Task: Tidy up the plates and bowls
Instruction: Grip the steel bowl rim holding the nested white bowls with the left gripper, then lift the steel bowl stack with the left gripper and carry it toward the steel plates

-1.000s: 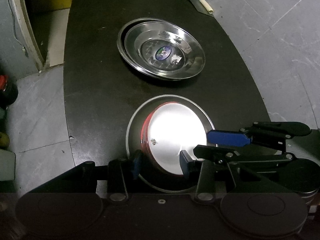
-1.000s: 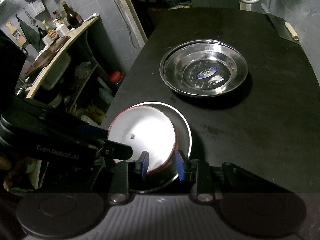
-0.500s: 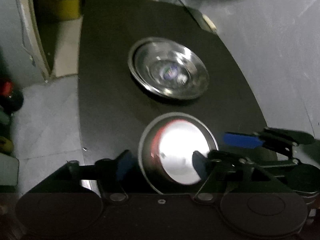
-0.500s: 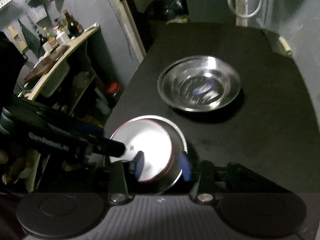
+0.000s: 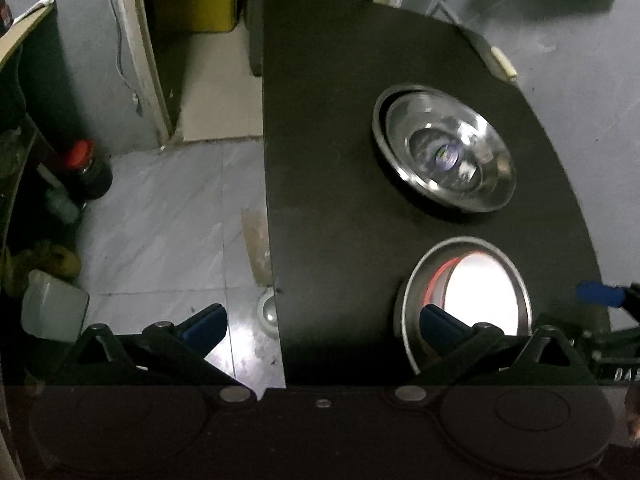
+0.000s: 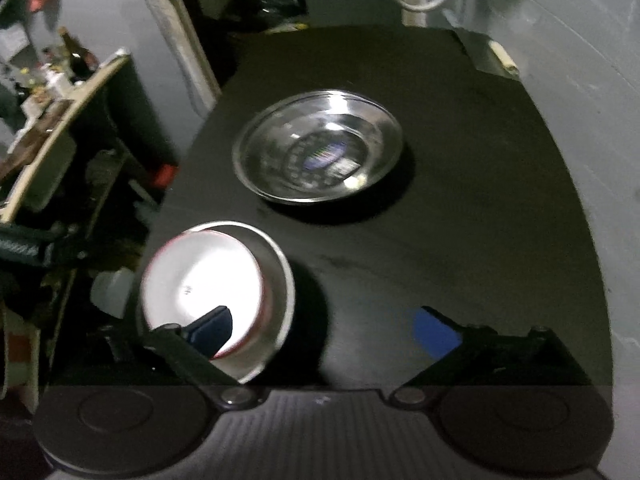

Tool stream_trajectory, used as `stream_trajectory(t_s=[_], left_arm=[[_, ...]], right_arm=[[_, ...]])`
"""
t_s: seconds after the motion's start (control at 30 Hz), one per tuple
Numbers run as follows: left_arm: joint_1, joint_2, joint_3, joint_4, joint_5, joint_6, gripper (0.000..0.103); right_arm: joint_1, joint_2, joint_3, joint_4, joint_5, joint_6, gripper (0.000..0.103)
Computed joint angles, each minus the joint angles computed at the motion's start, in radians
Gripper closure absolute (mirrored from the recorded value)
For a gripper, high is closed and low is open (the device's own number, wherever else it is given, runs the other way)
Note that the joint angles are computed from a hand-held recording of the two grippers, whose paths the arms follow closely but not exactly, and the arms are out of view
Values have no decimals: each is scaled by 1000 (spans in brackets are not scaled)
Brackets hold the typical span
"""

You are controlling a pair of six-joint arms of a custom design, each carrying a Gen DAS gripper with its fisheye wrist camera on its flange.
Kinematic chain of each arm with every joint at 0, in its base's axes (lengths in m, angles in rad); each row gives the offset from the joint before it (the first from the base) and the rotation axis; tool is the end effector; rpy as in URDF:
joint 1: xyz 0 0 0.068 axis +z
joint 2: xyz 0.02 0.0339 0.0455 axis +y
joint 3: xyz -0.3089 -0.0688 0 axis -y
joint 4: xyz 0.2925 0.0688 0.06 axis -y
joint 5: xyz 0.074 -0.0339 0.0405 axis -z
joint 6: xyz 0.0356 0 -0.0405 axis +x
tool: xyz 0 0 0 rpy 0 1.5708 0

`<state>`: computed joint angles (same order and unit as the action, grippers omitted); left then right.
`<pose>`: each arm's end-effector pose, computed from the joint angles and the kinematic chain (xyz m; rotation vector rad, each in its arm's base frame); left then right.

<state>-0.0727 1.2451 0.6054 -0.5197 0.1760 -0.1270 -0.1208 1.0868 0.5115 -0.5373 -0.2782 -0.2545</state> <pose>0.2342 -0.0233 0.1797 -0.0239 2.7352 -0.2970 0.2019 -0.0147 0.1810 -0.2615 2.6196 0.2474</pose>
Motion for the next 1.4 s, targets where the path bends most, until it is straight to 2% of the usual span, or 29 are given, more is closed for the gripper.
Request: stream_trajectory(t_s=[0.13,0.8,1.4], left_arm=[[-7,11,-14,5,1,2,1],[-162,76,-40,65,-131,-36,1],[-266,80,-31,85,-283,23,1]], right_arm=[[27,17,-4,8,91,16,0],[55,88,12,6,107,-28,0],[64,123,20,13,110,-35,0]])
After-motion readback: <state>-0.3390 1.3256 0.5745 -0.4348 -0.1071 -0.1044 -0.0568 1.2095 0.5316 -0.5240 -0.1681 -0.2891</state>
